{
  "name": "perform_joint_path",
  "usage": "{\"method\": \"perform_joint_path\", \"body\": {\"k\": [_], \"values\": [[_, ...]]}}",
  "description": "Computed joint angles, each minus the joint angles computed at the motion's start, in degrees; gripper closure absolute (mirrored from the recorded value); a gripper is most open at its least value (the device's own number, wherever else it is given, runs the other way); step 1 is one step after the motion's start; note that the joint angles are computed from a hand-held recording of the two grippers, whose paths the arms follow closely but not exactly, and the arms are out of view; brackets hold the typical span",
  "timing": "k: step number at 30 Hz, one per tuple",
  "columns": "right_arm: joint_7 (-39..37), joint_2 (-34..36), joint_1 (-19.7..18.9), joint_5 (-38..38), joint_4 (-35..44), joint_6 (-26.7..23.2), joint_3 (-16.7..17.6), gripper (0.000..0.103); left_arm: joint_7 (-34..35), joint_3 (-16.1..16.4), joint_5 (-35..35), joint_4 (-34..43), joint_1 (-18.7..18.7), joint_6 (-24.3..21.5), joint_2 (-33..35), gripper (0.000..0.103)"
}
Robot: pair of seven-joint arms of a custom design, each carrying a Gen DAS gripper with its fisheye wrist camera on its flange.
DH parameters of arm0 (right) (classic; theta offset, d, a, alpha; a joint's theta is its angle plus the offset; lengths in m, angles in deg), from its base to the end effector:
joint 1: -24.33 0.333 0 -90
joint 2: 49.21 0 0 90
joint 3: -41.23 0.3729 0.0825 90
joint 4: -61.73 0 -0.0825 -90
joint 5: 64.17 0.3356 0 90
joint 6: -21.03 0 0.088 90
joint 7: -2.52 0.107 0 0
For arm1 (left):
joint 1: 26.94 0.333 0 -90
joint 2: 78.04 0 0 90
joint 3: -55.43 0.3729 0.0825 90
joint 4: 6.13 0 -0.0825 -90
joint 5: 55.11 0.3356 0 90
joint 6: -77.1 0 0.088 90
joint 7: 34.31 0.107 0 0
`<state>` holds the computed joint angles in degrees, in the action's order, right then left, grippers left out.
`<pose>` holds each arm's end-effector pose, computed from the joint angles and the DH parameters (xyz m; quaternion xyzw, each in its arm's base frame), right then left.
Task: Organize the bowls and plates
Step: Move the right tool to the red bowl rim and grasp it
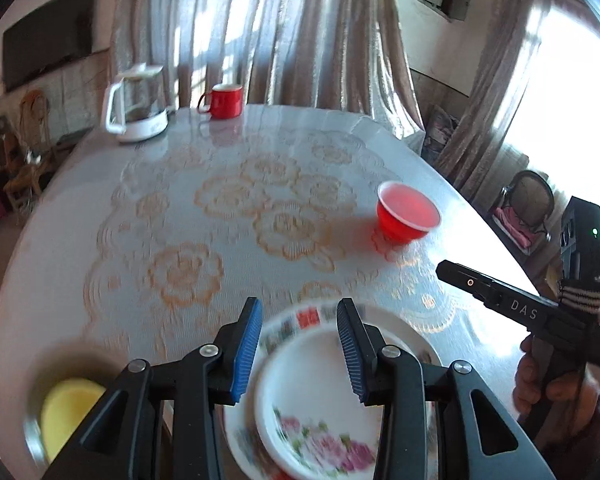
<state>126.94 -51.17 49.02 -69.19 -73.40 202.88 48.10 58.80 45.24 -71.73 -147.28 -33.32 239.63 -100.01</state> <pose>0.4293 0.2740 0.5341 -0.6573 0.6311 -0.1039 0.3987 0.3918 -0.1140 0.5970 -0.6179 0.6930 -0.3240 0.1816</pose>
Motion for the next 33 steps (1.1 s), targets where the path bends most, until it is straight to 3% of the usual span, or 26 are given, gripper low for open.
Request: {"method": "perform_joint_path", "body": {"k": [4, 8, 12, 19, 23, 27, 33], "values": [[-10.53, 4.03, -1.52, 11.16, 8.91, -6.48, -0.21, 0.073, 6.51, 2.35, 0.82, 9.48, -0.72, -1.73, 8.31, 0.063], [-7.8, 10.08, -4.31, 5.98, 21.82, -14.25, -1.05, 0.073, 15.32, 3.97, -2.45, 18.87, -0.85, -3.47, 16.75, 0.063], [-1.76, 14.89, -4.62, 0.19, 31.25, -18.89, -3.39, 0.073, 17.82, 3.46, -7.01, 27.21, 1.19, -9.52, 23.62, 0.063], [4.93, 14.89, -7.86, 0.14, 32.75, -25.5, -3.7, 0.073, 14.84, 0.86, -6.55, 37.94, 1.43, -20.3, 31.07, 0.063], [4.88, 13.45, -10.58, 3.44, 27.92, -25.84, -2.92, 0.073, 14.97, -0.89, -7.03, 41.64, 0.08, -21.62, 34.86, 0.063], [-1.24, 12.84, -13.98, 12.04, 21.8, -20.44, -0.42, 0.075, 13.9, -2.25, -9.11, 44.22, -1.05, -22.12, 38.76, 0.064], [-21.75, 12.84, -20.31, 34.28, 16.06, -12.26, 8.41, 0.085, 12.51, -3.28, -9.7, 44.38, -2.94, -19.68, 41.26, 0.064]]}}
